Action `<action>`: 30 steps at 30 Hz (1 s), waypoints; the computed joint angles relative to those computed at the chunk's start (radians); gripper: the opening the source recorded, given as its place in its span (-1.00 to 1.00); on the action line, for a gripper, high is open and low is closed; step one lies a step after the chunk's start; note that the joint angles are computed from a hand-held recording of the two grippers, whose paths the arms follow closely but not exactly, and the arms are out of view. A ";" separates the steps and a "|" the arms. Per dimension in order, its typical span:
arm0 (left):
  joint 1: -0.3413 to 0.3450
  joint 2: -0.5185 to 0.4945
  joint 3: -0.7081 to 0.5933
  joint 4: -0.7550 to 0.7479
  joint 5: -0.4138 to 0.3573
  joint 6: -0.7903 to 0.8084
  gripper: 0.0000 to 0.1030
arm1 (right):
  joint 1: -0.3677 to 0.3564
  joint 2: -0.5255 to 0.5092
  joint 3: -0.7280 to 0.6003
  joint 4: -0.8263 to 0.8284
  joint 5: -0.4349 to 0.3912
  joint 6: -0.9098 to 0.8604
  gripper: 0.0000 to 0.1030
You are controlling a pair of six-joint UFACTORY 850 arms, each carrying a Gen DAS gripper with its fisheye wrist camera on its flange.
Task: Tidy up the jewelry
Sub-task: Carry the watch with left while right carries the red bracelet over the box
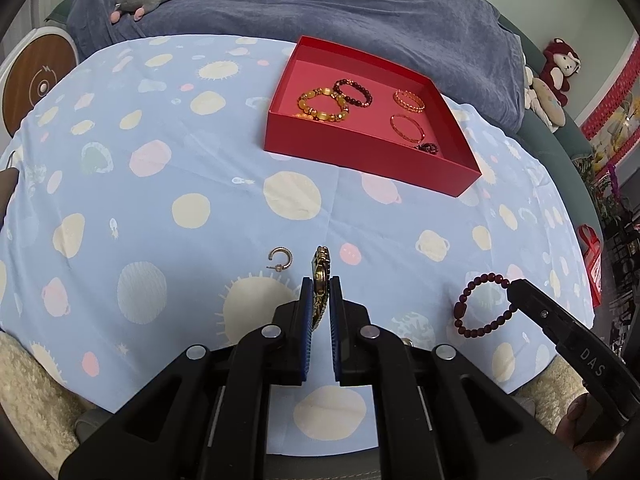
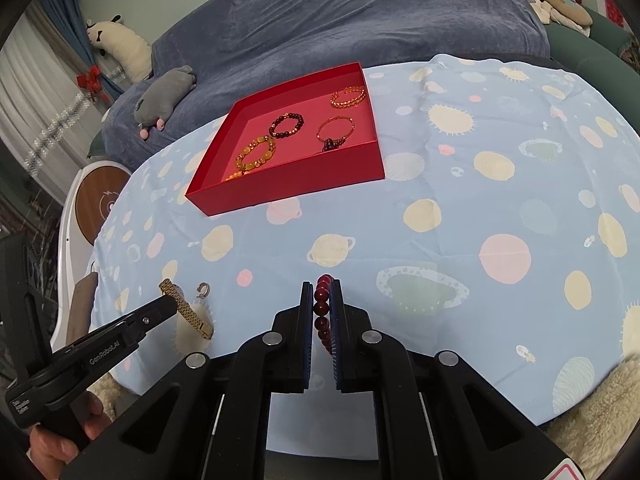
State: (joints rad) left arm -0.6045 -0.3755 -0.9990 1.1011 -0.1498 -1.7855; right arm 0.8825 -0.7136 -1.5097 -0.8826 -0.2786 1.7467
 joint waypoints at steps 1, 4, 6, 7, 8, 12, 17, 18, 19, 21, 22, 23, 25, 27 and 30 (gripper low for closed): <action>-0.001 0.003 0.003 0.008 0.003 -0.007 -0.85 | 0.002 0.003 0.003 -0.007 0.002 0.009 -0.85; -0.008 0.010 0.009 0.056 -0.002 -0.046 -0.85 | 0.008 0.009 0.010 -0.024 0.005 0.025 -0.85; -0.010 0.010 0.009 0.051 -0.001 -0.042 -0.85 | 0.011 0.012 0.010 -0.028 0.006 0.026 -0.85; -0.009 0.010 0.008 0.034 0.002 -0.026 -0.85 | 0.011 0.012 0.008 -0.029 0.006 0.025 -0.85; -0.009 0.010 0.006 0.023 0.004 -0.015 -0.85 | 0.011 0.013 0.006 -0.036 0.006 0.029 -0.85; -0.006 0.011 -0.008 -0.012 0.006 0.030 -0.85 | 0.007 0.006 -0.019 -0.036 -0.001 0.016 -0.85; 0.006 -0.007 -0.057 -0.113 0.007 0.152 -0.85 | -0.008 -0.015 -0.071 -0.026 -0.008 -0.025 -0.85; 0.011 -0.013 -0.070 -0.150 0.010 0.193 -0.85 | -0.012 -0.022 -0.087 -0.023 -0.010 -0.039 -0.85; 0.014 -0.021 -0.086 -0.179 0.009 0.229 -0.85 | -0.017 -0.029 -0.102 -0.020 -0.011 -0.050 -0.85; 0.022 -0.040 -0.121 -0.266 0.006 0.336 -0.85 | -0.028 -0.048 -0.141 -0.001 -0.012 -0.084 -0.85; 0.025 -0.051 -0.141 -0.299 0.001 0.377 -0.85 | -0.033 -0.058 -0.161 0.007 -0.015 -0.103 -0.85; 0.029 -0.060 -0.158 -0.331 0.000 0.418 -0.85 | -0.038 -0.072 -0.186 0.017 -0.021 -0.127 -0.85; 0.036 -0.086 -0.202 -0.395 -0.008 0.500 -0.85 | -0.048 -0.098 -0.234 0.030 -0.034 -0.161 -0.85; 0.044 -0.115 -0.250 -0.451 -0.021 0.577 -0.85 | -0.061 -0.126 -0.282 0.063 -0.038 -0.205 -0.85; 0.060 -0.162 -0.325 -0.589 -0.040 0.741 -0.85 | -0.080 -0.178 -0.372 0.131 -0.051 -0.294 -0.84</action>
State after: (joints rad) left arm -0.5448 -0.5371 -1.3242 0.5120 -0.1901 -1.0447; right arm 0.8028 -0.8920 -1.8813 -0.7520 -0.3294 1.4531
